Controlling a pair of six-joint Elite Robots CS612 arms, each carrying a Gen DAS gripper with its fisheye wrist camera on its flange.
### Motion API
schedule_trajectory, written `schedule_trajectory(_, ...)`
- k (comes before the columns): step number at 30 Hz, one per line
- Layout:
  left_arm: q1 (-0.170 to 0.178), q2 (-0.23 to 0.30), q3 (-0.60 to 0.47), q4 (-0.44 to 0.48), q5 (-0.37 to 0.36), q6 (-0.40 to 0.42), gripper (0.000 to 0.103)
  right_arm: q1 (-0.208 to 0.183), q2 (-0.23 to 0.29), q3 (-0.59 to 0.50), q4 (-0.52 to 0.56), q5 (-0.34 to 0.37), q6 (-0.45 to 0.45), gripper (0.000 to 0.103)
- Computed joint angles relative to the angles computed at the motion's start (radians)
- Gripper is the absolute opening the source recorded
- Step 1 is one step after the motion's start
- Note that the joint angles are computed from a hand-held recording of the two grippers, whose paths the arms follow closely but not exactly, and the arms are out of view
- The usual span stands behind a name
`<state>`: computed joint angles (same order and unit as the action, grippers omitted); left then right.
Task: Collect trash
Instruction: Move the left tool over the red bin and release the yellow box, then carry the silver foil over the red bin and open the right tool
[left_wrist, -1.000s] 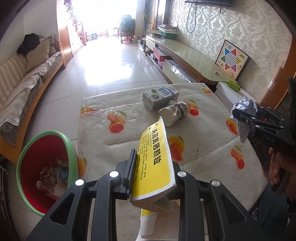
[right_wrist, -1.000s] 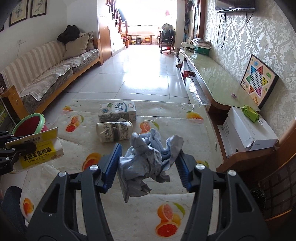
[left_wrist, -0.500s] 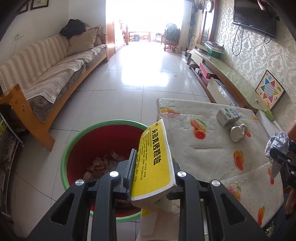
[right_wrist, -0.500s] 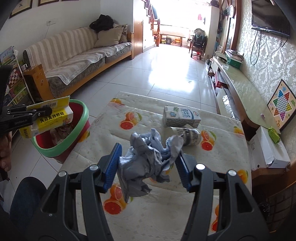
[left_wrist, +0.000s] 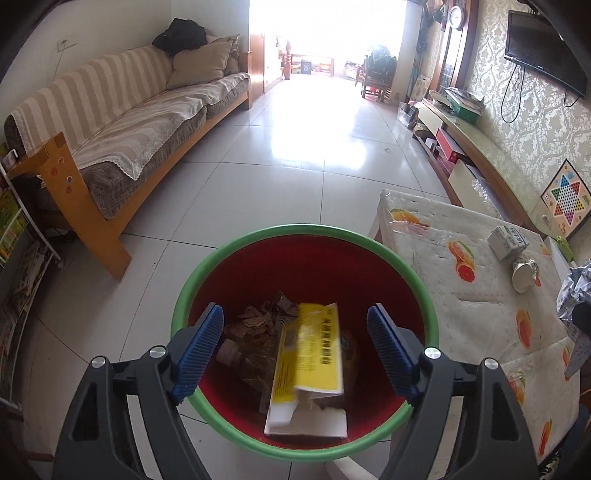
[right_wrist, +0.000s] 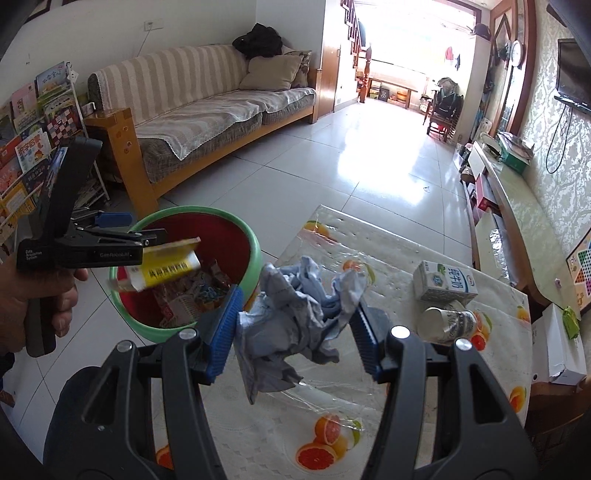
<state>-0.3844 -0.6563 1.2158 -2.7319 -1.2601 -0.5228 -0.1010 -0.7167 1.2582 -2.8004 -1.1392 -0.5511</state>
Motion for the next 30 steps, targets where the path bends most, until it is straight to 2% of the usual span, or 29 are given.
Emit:
schedule_trajectory(3, -0.002, -0.019, 0.042, -0.023, 0.047, -0.028, 0.095, 0.014, 0.006, -0.014, 0.014, 0.005, -0.013, 0.055)
schedule_trajectory(6, -0.006, -0.043, 0.089, -0.033, 0.093, -0.052, 0.095, 0.028, 0.016, -0.034, 0.028, 0.010, -0.024, 0.055)
schedule_trajectory(11, 0.000, -0.084, 0.170, -0.081, 0.114, -0.095, 0.095, 0.058, 0.045, -0.087, 0.074, 0.028, -0.045, 0.055)
schedule_trajectory(23, 0.013, -0.129, 0.273, -0.135, 0.120, -0.133, 0.095, 0.128, 0.105, -0.181, 0.195, 0.034, -0.091, 0.056)
schedule_trajectory(26, 0.014, -0.135, 0.286, -0.136, 0.114, -0.137, 0.095, 0.140, 0.117, -0.199, 0.201, 0.021, -0.097, 0.064)
schedule_trajectory(29, 0.012, -0.137, 0.292, -0.130, 0.125, -0.132, 0.095, 0.146, 0.122, -0.200, 0.152, -0.009, -0.071, 0.098)
schedule_trajectory(30, 0.013, -0.136, 0.292, -0.131, 0.121, -0.135, 0.095, 0.146, 0.121, -0.200, 0.143, -0.002, -0.062, 0.098)
